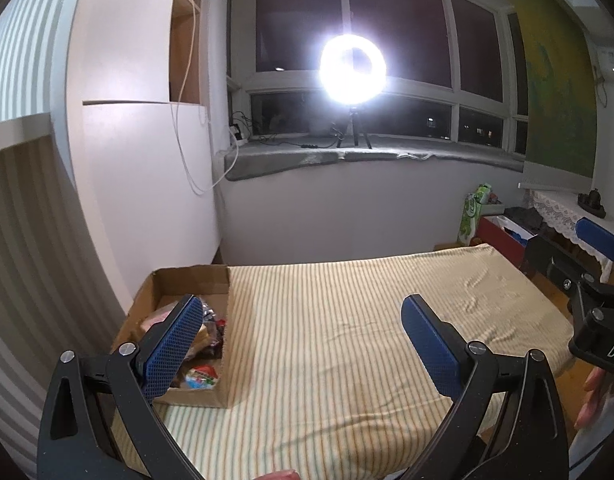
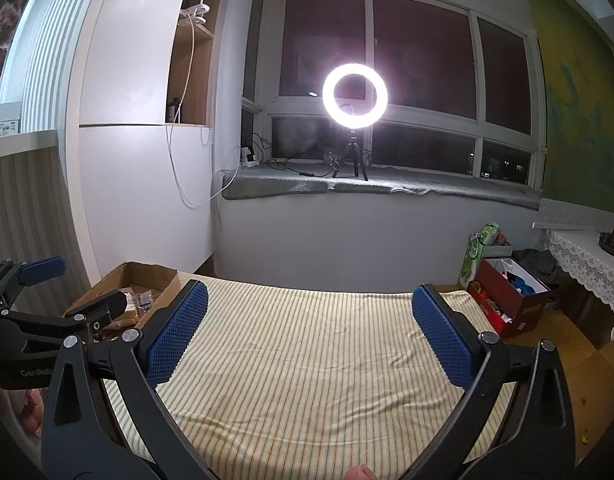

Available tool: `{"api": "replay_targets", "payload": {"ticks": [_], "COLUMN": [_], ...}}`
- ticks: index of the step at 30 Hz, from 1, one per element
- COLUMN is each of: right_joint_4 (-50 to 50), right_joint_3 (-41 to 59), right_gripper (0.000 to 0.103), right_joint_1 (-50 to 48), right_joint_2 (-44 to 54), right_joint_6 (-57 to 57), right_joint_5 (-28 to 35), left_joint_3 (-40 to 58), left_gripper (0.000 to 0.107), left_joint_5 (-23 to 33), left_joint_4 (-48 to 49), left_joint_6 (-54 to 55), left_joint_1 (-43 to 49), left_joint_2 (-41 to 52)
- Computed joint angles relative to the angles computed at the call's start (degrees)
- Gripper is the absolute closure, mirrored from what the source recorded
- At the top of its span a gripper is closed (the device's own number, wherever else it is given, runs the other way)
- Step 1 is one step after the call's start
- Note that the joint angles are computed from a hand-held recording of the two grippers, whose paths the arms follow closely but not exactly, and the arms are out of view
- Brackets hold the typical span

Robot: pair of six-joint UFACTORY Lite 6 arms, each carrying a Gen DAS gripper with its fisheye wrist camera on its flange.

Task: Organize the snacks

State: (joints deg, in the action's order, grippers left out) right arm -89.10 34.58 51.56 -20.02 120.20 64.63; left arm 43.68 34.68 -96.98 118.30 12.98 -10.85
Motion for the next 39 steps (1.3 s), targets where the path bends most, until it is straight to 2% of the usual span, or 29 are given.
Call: {"api": "replay_targets", "payload": {"ticks": [2, 10, 39], "right_joint_4": [-0.1, -0.2, 2.2], "right_joint_3": [0.5, 1.2, 3.5], "right_gripper": [0.000, 0.000, 0.000], "right_joint_1": [-0.3, -0.8, 5.8], "right_joint_2": [0.5, 1.1, 1.1], "right_joint_6": [-0.4, -0.6, -2.2], "right_joint_5": [-0.6, -0.9, 6.4], "left_joint_3": [-0.4, -0.6, -2.2], "left_gripper": [0.005, 0.005, 0.005], "left_joint_5": [-0.4, -0.7, 3.2], "left_joint_4": [-0.9, -1.0, 2.9], "left_joint_6": [0.6, 0.0, -4.5], "left_joint_1": [0.0, 0.1, 4.2], "left_joint_2": [-0.4, -0.7, -6.7]}}
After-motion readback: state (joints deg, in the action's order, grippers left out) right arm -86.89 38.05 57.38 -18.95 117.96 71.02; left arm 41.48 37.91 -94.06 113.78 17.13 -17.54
